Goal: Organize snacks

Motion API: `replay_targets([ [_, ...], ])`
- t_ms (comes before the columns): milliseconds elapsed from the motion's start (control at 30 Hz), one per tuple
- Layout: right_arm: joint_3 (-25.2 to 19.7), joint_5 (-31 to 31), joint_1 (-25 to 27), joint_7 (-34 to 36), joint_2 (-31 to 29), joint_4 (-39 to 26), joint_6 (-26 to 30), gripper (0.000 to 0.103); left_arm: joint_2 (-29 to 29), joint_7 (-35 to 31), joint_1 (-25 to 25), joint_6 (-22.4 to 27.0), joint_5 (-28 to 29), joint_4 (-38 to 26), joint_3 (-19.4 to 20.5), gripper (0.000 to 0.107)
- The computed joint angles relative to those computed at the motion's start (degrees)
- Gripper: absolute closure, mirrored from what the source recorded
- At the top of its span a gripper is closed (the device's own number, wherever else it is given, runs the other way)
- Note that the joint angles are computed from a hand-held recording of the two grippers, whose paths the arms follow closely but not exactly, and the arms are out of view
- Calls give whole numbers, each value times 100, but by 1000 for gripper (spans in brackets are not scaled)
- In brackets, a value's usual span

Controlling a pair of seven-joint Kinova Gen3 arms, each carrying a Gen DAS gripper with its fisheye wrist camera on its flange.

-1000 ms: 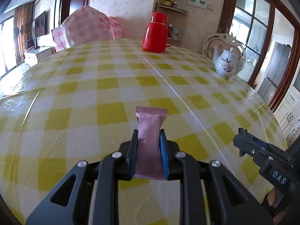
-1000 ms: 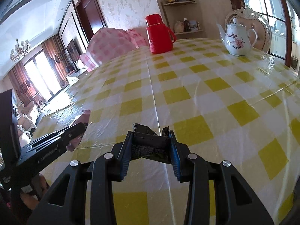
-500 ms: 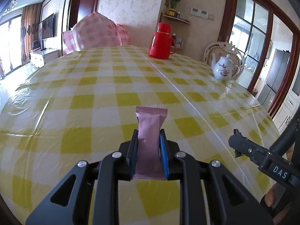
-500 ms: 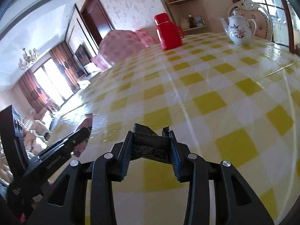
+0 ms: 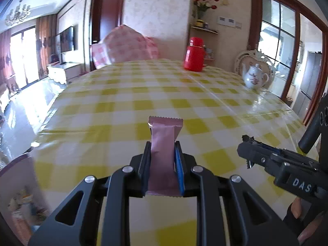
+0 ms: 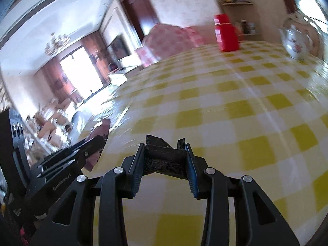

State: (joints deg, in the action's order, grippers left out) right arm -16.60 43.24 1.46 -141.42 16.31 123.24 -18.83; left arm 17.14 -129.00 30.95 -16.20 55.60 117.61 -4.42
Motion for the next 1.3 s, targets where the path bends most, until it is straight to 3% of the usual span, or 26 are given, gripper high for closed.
replay_targets([
  [167, -299, -92, -693, 329, -102, -148, 415, 66, -609, 27, -402, -111, -44, 725, -21, 86],
  [300, -973, 64, -946, 485, 59, -570, 1016, 66, -1086, 184, -1057, -127, -255, 1207, 18, 86],
  [400, -1418, 86, -1276, 812, 280, -1013, 1501, 66, -1506, 398, -1725, 150, -625, 1483, -91, 86],
  [500, -1573, -18, -1702, 1219, 482, -1462, 1926, 66, -1944, 657, -2367, 477, -1126, 1694, -248, 86],
  [600, -2267, -407, -1585, 1918, 909, -2034, 2438, 64, -2356, 1072, -2514, 695, -1825, 1878, -734, 84],
  [667, -2443, -499, -1659, 2124, 1120, -2292, 2579, 55, -2648, 1367, -2262, 820, -2291, 1982, -1262, 62],
  [700, -2372, -519, -1757, 2087, 1158, -2368, 2559, 42, -2760, 1600, -2184, 772, -2524, 2053, -1419, 21],
  [733, -2195, -517, -1882, 1957, 1135, -2364, 2446, 35, -2927, 1833, -2212, 630, -2735, 2160, -1481, 6],
  [767, -2037, -491, -1966, 1804, 1111, -2330, 2287, 25, -3078, 2066, -2336, 502, -2952, 2249, -1436, 6],
  [833, -2023, -639, -1841, 1758, 1114, -2222, 2032, 20, -3323, 2532, -2830, 526, -3329, 2354, -1140, 6],
  [900, -2433, -930, -1467, 1984, 1224, -2177, 2073, 16, -3362, 2967, -3361, 881, -3597, 2245, -829, 6],
  [1000, -3046, -1110, -966, 2233, 1411, -2195, 2488, 16, -3326, 3061, -4158, 1009, -3418, 2236, -267, 6],
  [1067, -3169, -1318, -965, 2520, 1470, -2270, 2954, 16, -3290, 3225, -4689, 1093, -3277, 2230, 200, 6],
  [1133, -2868, -1313, -1293, 2434, 1334, -2207, 3192, 16, -3273, 3678, -5219, 1233, -3429, 2226, 603, 6],
  [1300, -1756, -1310, -2482, 1879, 1096, -2378, 3960, 16, -2702, 4325, -6402, 2345, -4544, 1591, 1879, 6],
])
